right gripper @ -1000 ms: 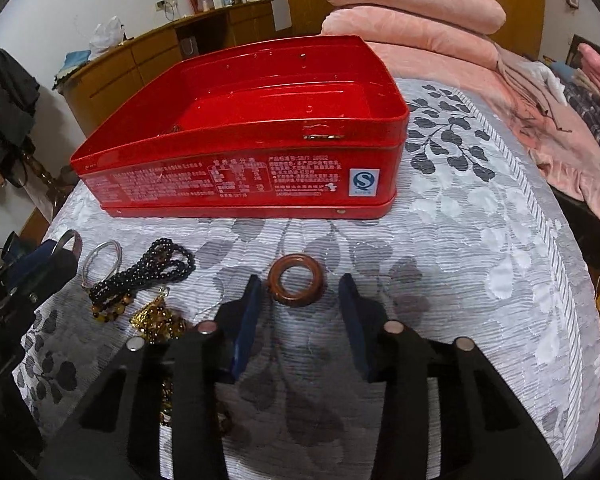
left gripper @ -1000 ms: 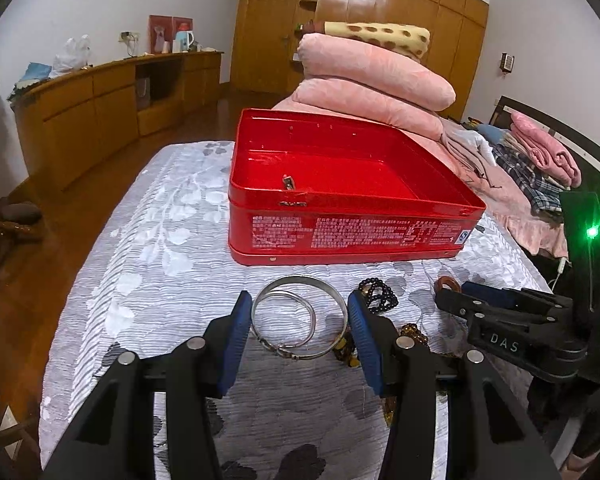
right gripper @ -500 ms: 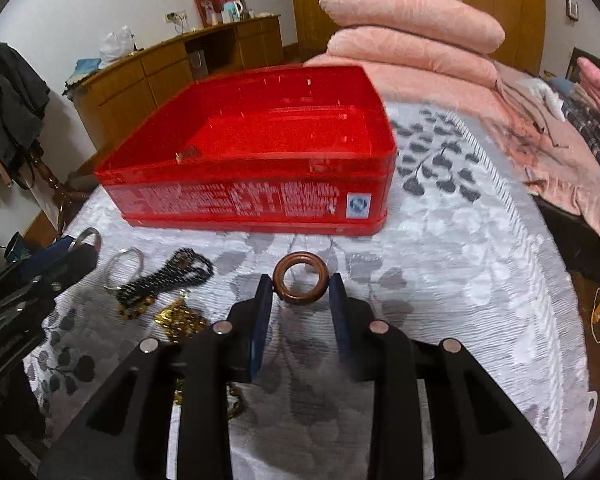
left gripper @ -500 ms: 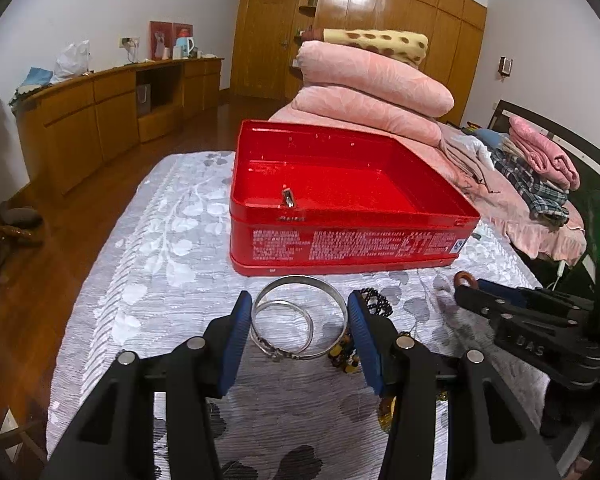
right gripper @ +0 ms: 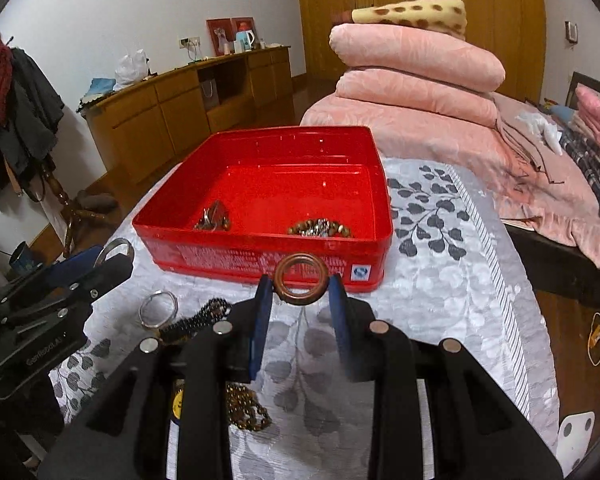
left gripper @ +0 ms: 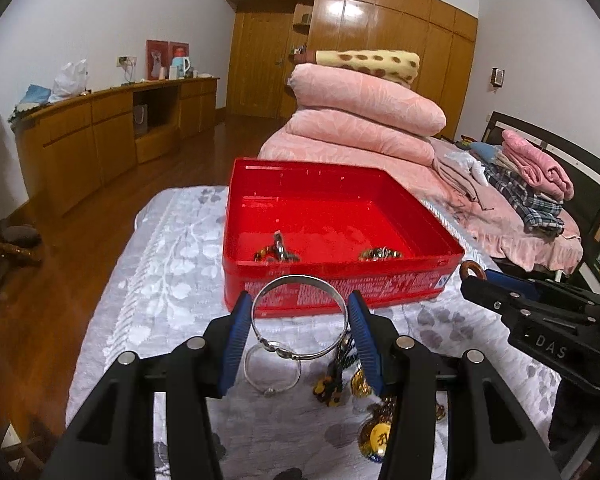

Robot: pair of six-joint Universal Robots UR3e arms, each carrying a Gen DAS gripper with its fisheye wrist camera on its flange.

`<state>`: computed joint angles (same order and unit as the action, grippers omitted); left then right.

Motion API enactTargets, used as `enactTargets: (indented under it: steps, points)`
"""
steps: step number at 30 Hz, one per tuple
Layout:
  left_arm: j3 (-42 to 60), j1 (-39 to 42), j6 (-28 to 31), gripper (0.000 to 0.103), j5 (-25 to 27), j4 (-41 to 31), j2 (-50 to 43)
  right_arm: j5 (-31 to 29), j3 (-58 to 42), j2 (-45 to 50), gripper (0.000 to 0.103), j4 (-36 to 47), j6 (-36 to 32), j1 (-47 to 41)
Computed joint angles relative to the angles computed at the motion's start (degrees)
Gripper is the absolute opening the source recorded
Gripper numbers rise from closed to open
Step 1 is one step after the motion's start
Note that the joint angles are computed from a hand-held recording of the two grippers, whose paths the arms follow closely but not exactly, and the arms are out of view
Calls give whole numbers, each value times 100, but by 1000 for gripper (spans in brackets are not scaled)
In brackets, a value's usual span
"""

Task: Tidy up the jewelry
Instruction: 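Carry the bangle and wooden ring over the red tin box, then open both tools to drop the bangle and ring into the box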

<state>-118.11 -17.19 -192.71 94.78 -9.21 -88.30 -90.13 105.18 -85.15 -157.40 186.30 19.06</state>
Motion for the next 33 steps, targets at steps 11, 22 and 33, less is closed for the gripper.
enactTargets:
  steps: [11, 22, 33]
  points:
    - [984, 70, 155, 49, 6, -241, -509, 78, -799, 346, 28, 193, -108, -117]
    - [2348, 250, 177, 49, -10, -709, -1531, 209, -1954, 1134, 28, 516, -108, -248]
    - [3167, 438, 196, 49, -109, -1229, -2276, 310, -2790, 1964, 28, 873, -54, -276]
